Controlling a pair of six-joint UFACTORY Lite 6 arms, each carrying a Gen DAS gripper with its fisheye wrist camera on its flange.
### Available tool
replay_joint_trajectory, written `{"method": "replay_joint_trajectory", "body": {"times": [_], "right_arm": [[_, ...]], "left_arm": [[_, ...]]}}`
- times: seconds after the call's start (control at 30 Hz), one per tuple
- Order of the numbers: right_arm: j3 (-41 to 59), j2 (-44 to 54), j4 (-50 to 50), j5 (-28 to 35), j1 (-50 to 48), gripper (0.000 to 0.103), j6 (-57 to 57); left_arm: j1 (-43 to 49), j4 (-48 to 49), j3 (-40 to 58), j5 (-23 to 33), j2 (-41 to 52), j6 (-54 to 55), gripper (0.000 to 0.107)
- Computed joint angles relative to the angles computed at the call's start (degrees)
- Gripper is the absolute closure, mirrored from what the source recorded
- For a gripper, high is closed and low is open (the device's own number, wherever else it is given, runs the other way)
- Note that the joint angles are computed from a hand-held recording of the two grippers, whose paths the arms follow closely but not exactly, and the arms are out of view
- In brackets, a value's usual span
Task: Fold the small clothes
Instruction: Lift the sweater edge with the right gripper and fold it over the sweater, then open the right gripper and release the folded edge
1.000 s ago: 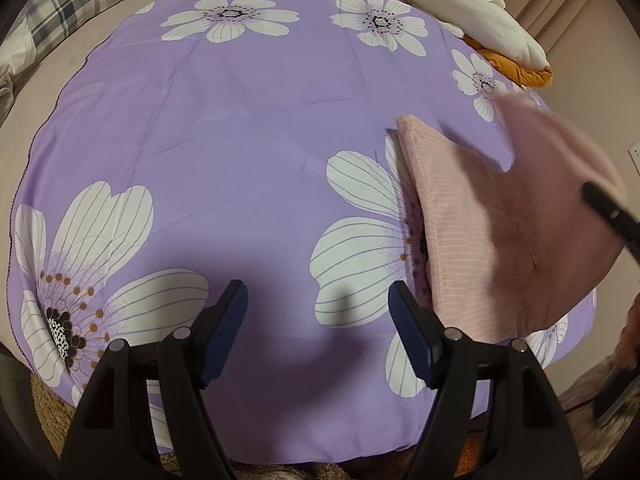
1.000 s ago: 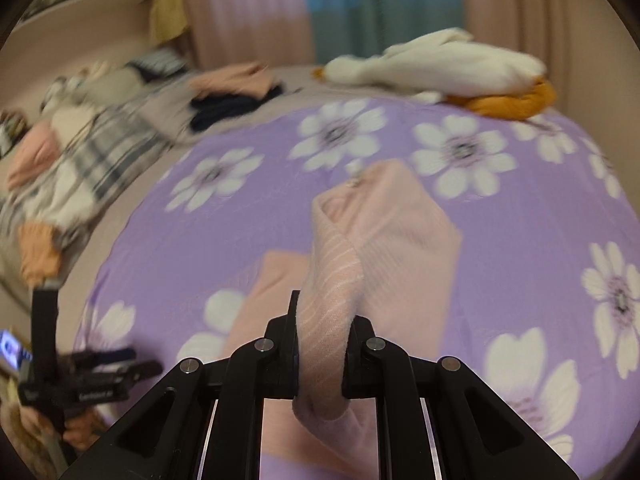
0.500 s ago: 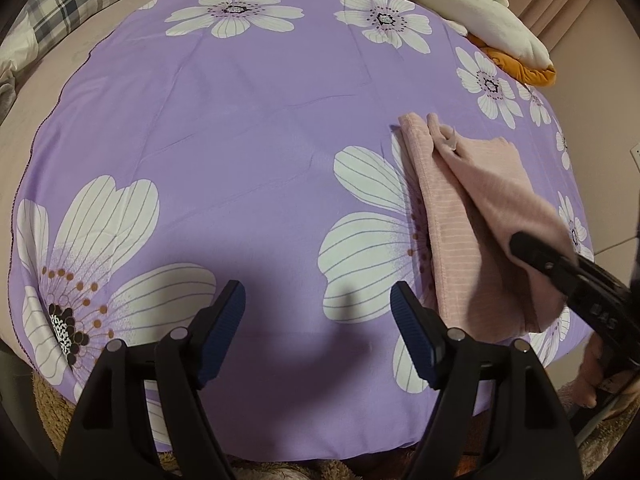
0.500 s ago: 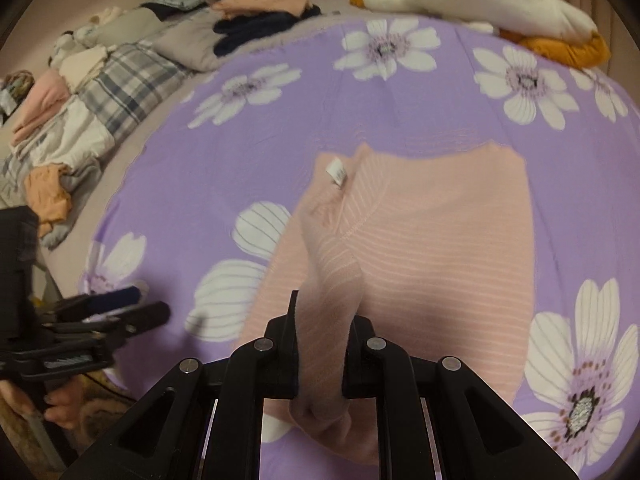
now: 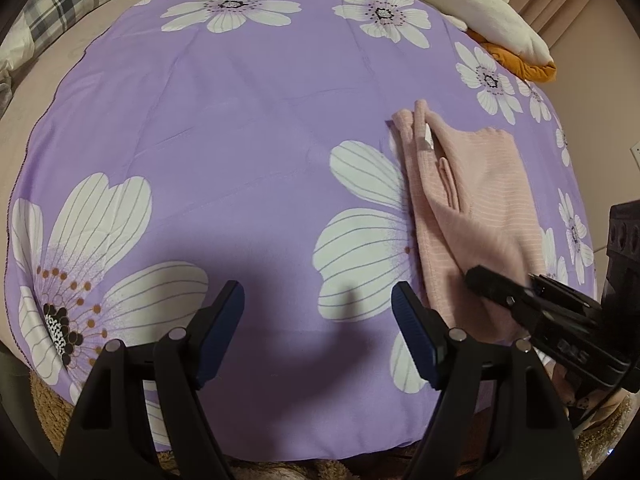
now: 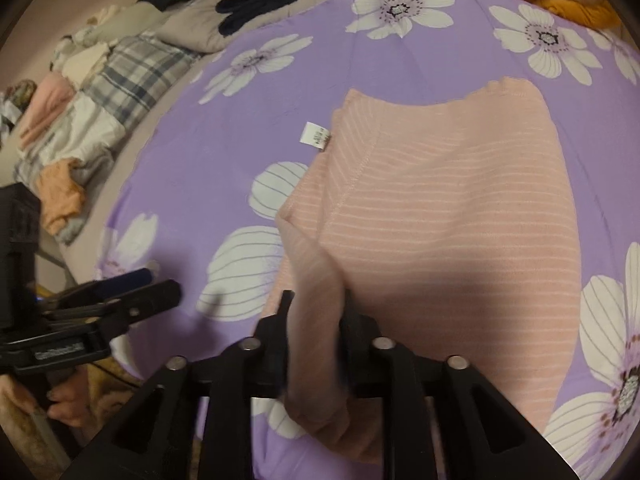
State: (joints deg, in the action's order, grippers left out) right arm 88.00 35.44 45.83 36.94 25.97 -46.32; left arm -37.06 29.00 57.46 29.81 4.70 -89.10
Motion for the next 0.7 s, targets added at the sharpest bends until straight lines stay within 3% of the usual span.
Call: {"method": "replay_joint_trajectory", "body": {"times": [0.03,0.1,0.27,0.43,0.6,0.67,0.7], "right_arm": [[-0.9,-1.0,1.6,1.1,-0.6,0.053,-1.5],[-4.2,-4.5,4.5,1.1,-1.8,0.046,-4.7],[-10.0,-10.8,11.1,1.4,-7.2,0.04,-10.0],[-12.8,-12.8,11.2,-2.9,-11.5,0.039,-8.4],[-13.9,-12.5,9.7,-4.7,-14.0,0.039,-5.4],[-13.8,-12.0,9.0,-4.8,-14.5,0.039,-4.5],[-13.7,-11.8,8.3,-4.7,-14.9,0.039,-4.1]], "left_arm": [[0.1,-0.2,0.4,-0.2,0.1,0.5,0.031],[0.4,-0.2,1.3,-0.3,0.2,1.4,0.031],[2.6,-3.6,5.7,-5.2,1.7,8.4,0.031],[4.8,-20.9,14.4,-11.9,9.3,28.5,0.031],[4.8,-39.3,25.2,-10.9,20.0,48.2,0.033],[4.4,-41.9,28.5,-8.6,23.8,51.2,0.039],[4.2,-41.7,29.0,-7.8,24.8,51.4,0.052]]}}
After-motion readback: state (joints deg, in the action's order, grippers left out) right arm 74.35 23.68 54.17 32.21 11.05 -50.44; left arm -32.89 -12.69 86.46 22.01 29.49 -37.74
